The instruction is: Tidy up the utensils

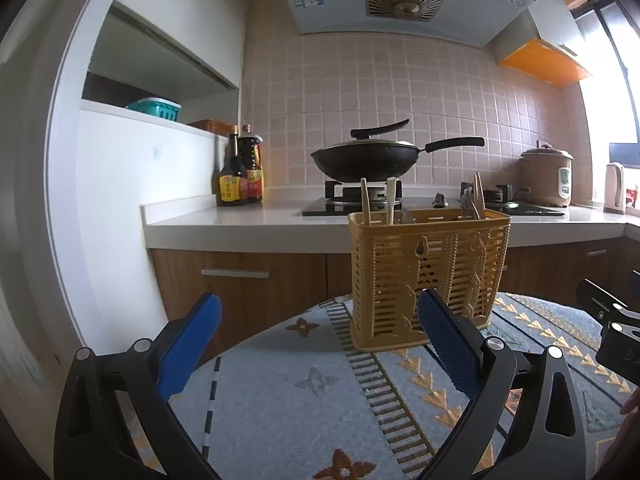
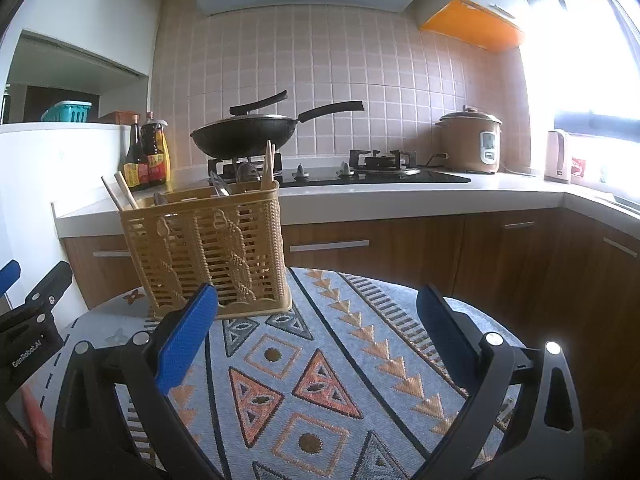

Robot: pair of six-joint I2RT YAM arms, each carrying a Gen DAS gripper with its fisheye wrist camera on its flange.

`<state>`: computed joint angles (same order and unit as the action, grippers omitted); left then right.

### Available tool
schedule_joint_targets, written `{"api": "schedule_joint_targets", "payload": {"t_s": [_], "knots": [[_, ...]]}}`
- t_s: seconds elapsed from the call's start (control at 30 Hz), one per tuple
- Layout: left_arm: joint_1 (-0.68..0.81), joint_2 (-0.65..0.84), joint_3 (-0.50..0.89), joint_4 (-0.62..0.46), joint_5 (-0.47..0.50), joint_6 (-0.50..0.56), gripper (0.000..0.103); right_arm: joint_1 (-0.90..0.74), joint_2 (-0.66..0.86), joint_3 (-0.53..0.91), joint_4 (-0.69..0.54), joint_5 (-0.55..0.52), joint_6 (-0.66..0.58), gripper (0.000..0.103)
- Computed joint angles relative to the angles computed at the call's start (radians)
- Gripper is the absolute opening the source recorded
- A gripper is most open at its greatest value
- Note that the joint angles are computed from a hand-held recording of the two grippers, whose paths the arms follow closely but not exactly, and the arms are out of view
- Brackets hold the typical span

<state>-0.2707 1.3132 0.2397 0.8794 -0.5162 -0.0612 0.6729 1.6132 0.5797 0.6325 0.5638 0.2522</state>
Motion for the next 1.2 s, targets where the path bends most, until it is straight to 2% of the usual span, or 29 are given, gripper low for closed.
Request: {"api": "schedule_joint_targets", "payload": {"t_s": [1.2], "knots": [[0.014,0.002,0.009,-0.028,0.021,-0.011,0.095,-0.006,0.013,0.023,-0.039,-0.018,0.004,0.095]]}}
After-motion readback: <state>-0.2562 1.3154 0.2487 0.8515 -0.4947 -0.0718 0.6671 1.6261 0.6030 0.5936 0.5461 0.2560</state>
